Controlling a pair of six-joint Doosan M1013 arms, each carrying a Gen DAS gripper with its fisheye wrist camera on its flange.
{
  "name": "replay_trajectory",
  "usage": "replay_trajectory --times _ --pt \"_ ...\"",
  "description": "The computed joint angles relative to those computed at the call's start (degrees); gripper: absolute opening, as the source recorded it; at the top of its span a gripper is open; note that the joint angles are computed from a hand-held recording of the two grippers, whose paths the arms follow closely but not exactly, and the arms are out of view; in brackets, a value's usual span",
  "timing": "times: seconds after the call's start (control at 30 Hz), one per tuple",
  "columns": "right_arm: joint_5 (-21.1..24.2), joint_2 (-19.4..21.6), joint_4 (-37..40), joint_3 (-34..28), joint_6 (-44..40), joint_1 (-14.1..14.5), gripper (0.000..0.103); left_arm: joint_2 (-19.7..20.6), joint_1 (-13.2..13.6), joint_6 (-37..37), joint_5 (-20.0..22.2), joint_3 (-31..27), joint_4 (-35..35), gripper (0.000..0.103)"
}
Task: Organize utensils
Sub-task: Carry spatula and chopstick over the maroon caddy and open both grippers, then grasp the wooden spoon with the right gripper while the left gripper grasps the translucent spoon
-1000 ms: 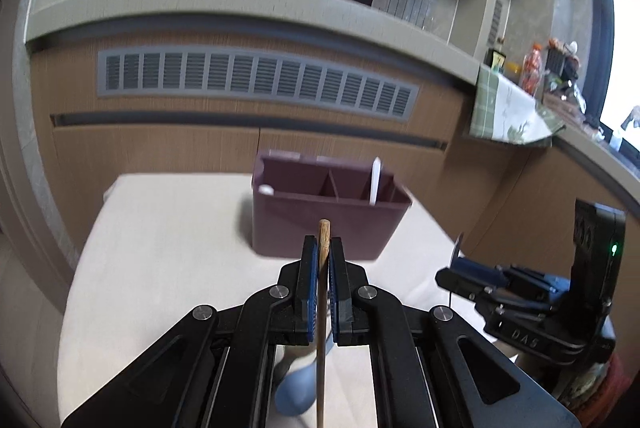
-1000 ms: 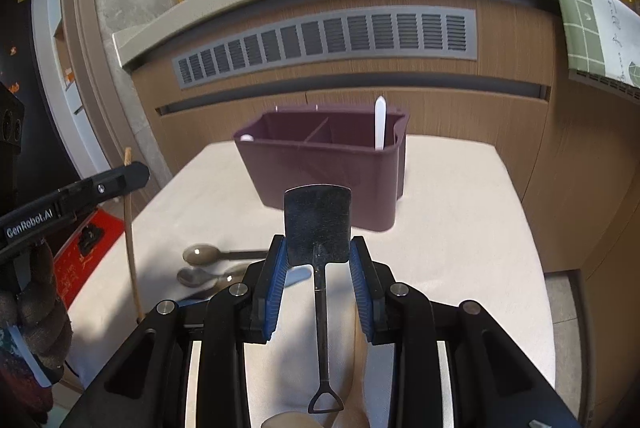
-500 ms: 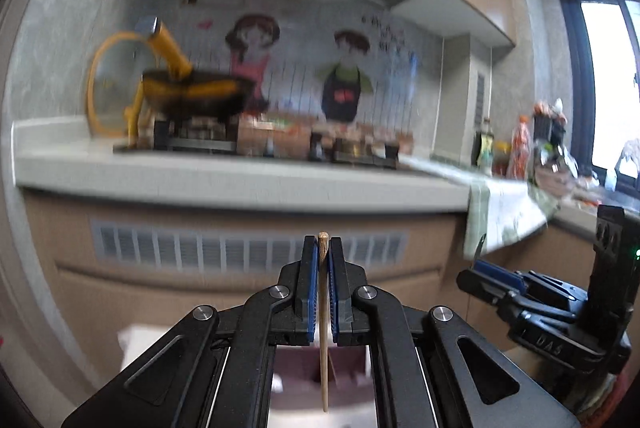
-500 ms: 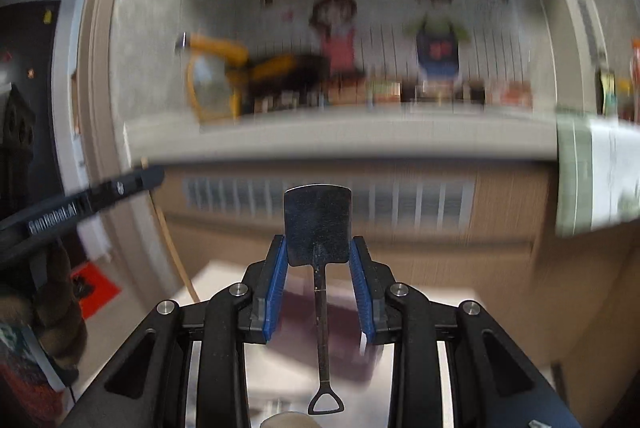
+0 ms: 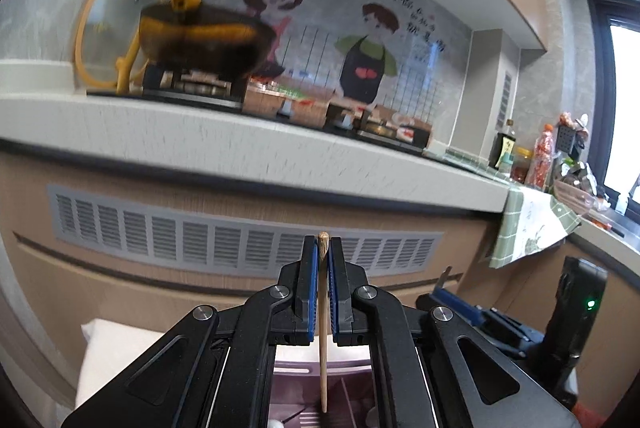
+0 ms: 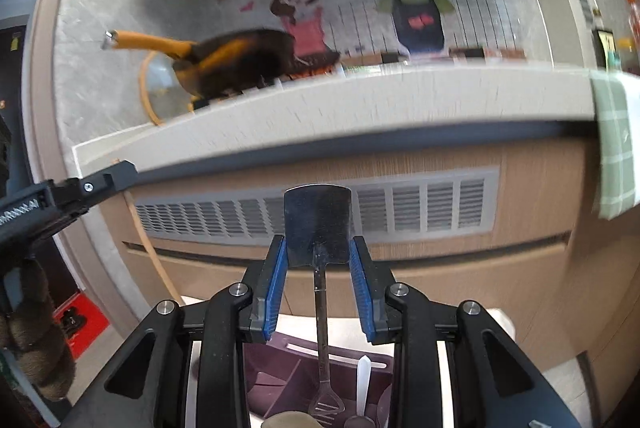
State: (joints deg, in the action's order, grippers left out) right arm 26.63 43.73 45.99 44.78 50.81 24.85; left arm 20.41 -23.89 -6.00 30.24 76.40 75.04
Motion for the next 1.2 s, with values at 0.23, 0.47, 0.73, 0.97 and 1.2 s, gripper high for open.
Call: replay_trajectory --times 0.23,0.47,0.73,0.97,1.2 --pt "3.9 2.8 -8.8 -2.6 7.9 0.3 0.031 1.8 1.8 4.3 -5.2 0.6 -9.9 0.009" --pt "10.4 1.8 -12.1 -0.5 9.1 0.0 0.032 0.4 1.2 4.8 -7.2 3.4 -13.1 0.03" --pt "1.8 -7.4 -9.5 13.7 2.4 -0.5 0.033 -4.6 -4.7 -3.2 5.4 10.5 -3.2 0.047" --pt "3.1 -12.9 -23.4 23.7 8.0 -0.6 0.033 -5.5 -8.1 9.5 9.8 14.2 -19.7 0.047" --pt "10.6 -14.9 -29.9 30.9 14.4 -2.2 0.033 -5.2 -9.4 11.2 10.7 18.2 -30.0 0.047"
